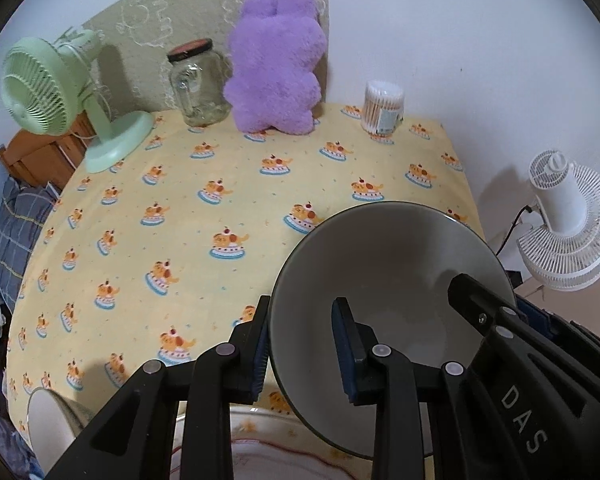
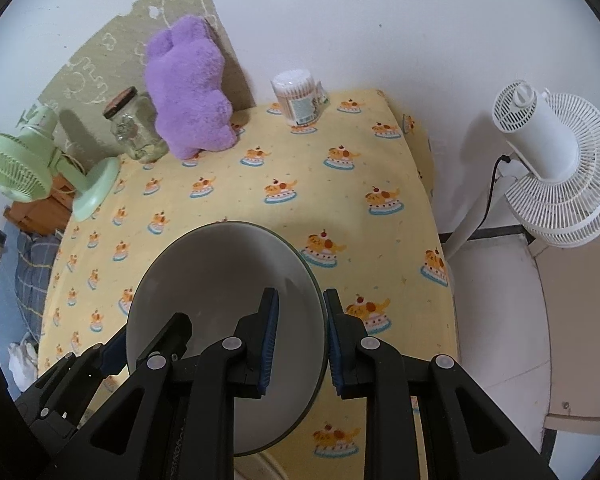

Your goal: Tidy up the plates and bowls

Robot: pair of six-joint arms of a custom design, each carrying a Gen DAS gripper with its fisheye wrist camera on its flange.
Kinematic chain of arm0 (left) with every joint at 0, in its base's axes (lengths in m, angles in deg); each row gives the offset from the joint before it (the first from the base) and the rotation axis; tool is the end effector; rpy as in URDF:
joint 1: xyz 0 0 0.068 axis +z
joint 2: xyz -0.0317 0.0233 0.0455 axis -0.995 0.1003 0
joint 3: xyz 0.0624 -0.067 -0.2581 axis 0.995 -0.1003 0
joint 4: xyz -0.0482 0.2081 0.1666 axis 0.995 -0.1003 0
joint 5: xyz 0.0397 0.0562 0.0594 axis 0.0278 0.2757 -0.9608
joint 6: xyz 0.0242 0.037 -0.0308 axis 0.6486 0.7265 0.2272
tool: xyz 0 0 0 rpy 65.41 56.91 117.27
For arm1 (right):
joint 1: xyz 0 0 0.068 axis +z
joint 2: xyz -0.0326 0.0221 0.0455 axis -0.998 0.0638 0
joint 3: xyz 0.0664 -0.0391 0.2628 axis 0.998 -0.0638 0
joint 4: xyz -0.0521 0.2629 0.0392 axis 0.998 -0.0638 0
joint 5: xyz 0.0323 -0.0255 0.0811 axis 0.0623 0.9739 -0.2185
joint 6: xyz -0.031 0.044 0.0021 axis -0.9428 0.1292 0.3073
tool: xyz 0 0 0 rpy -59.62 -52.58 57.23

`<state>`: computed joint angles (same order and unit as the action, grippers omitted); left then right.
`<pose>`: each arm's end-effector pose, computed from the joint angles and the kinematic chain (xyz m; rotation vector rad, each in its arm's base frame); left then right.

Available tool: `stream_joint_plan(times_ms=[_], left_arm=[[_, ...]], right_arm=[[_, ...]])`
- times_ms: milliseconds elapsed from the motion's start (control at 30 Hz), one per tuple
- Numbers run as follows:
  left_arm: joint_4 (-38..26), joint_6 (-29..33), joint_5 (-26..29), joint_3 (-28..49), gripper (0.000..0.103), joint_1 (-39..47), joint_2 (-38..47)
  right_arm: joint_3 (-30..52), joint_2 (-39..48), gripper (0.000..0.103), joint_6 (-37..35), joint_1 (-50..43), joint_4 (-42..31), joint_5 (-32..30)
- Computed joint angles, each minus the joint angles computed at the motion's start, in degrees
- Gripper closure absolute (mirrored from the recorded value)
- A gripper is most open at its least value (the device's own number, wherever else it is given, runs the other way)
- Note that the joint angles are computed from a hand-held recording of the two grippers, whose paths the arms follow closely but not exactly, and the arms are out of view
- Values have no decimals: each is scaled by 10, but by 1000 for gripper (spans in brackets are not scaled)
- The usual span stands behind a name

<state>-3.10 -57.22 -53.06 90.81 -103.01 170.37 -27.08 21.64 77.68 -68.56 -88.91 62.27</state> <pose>0.2684 -0.0795 0.1105 -0.4796 2.5915 0.1226 0.3211 0.1092 0.1071 -0.2870 2.6324 0.3676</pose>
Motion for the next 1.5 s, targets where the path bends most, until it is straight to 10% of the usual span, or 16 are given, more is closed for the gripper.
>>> stream_joint_plan(times_ms=[867, 1500], left_arm=[[-181, 88, 44, -161, 76, 88, -423], [-334, 515, 309, -217, 76, 556, -613]], right_arm=[[-120, -259, 77, 165, 201, -78, 126], [-71, -203, 77, 397, 457, -140, 277]])
